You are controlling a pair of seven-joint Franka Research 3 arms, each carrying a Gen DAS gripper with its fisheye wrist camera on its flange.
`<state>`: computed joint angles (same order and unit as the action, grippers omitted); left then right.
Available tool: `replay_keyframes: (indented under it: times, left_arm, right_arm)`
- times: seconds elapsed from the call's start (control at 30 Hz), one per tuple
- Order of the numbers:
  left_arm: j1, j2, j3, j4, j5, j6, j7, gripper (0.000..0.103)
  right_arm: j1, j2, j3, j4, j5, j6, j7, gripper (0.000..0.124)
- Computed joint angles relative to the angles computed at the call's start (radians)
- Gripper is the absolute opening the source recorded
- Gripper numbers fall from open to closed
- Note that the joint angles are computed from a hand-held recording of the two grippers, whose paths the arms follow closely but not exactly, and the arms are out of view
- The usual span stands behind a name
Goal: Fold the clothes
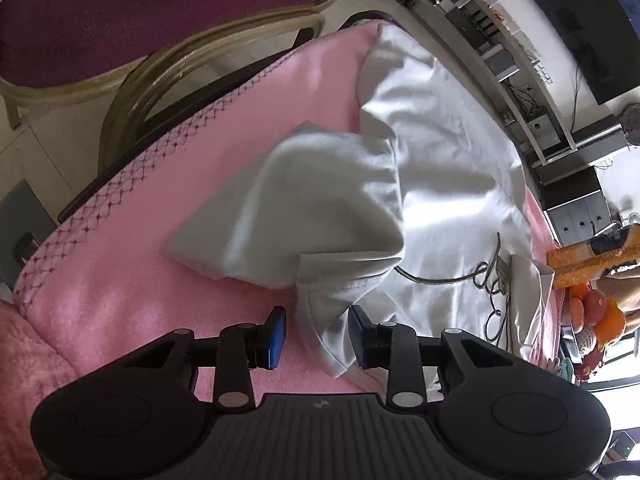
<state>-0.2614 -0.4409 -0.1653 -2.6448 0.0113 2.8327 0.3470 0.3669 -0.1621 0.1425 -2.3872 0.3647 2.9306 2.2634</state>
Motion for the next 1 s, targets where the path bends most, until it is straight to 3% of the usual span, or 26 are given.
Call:
replay_keyframes:
  times: [0.13,0.3,0.4,0.43,0.47,0.6,0.73,0.83,0.9,1.0]
  left_arm:
    - [0.018,0.008,-0.016,0.001,0.022,0.010,-0.013,0.019]
    - [0.047,0.008,-0.042,-0.003,0.071,0.017,-0.051,0.017]
    - [0.066,0.006,-0.056,-0.002,0.106,0.015,-0.076,0.006]
    - [0.072,0.005,-0.061,-0.001,0.118,0.014,-0.084,0.003]
    - [0.080,0.003,-0.069,0.005,0.138,0.006,-0.088,0.003]
    - [0.106,-0.016,-0.097,0.040,0.226,-0.034,-0.091,0.001]
    - [0.086,-0.050,-0.089,0.069,0.255,-0.047,-0.066,0.001]
    - [0.069,-0.073,-0.083,0.089,0.259,-0.072,-0.040,0.002]
    - [0.068,-0.088,-0.091,0.097,0.269,-0.122,-0.027,0.002]
    - [0.061,-0.060,-0.112,0.136,0.287,-0.268,0.000,0.002]
  right_arm:
    - [-0.037,0.018,0.016,0.019,-0.088,-0.002,0.059,0.030]
    - [-0.041,0.063,0.012,0.059,-0.148,-0.010,0.085,0.030]
    - [-0.064,0.085,0.027,0.078,-0.302,-0.001,0.174,0.029]
    - [-0.074,0.088,0.031,0.078,-0.364,0.008,0.226,0.025]
    - [-0.084,0.090,0.035,0.080,-0.430,0.015,0.280,0.005]
    - [-0.127,0.047,0.049,0.044,-0.627,0.070,0.496,0.003]
    - [-0.157,-0.083,0.065,-0.042,-0.570,0.110,0.527,0.003]
    - [-0.120,-0.202,0.035,-0.109,-0.460,0.064,0.468,0.003]
    - [-0.123,-0.277,0.050,-0.145,-0.424,0.000,0.455,0.003]
    - [-0.110,-0.324,0.053,-0.179,-0.382,-0.086,0.382,0.003]
